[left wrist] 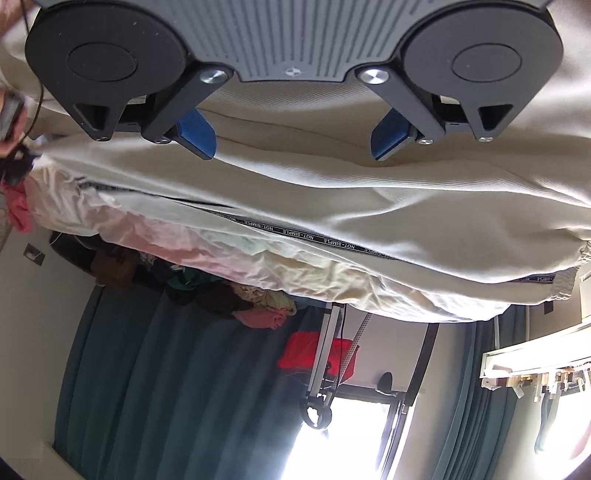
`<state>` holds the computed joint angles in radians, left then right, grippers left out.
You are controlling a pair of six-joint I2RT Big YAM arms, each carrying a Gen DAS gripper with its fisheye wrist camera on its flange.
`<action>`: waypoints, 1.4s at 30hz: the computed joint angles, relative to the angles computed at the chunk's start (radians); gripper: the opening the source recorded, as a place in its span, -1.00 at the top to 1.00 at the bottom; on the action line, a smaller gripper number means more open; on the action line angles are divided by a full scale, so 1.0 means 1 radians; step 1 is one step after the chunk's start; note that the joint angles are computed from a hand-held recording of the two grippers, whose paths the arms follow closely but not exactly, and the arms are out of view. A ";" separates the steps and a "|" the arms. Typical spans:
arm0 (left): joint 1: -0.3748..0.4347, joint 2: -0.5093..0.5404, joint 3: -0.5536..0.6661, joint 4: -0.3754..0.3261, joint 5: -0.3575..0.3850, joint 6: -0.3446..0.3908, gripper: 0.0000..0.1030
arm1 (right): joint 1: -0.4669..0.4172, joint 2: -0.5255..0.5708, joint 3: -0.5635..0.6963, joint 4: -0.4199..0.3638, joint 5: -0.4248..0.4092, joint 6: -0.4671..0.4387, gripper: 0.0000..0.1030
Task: Fold clothes
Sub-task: 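Lay the cuff onto the folded legs and open the right gripper, then grasp the waistband with the left gripper while the right gripper moves toward the cuff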
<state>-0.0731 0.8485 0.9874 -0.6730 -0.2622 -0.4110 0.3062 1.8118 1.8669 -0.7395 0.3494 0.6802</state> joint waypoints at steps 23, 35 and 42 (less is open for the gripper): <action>-0.136 -0.028 0.010 -0.035 -0.158 0.084 -0.79 | 0.153 -0.359 -0.318 0.098 -0.210 -0.373 -0.57; -0.509 -0.192 0.001 -0.124 -0.481 0.037 -0.82 | 0.338 -0.588 -0.456 0.106 -0.263 -0.499 -0.57; -0.576 -0.187 0.020 -0.257 -0.509 -0.052 -0.82 | 0.296 -0.614 -0.481 0.118 -0.254 -0.432 -0.57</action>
<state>-0.6493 0.6610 1.0073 -0.9300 -0.7715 -0.4626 0.6025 1.1977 1.3859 -0.6216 0.0958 0.2481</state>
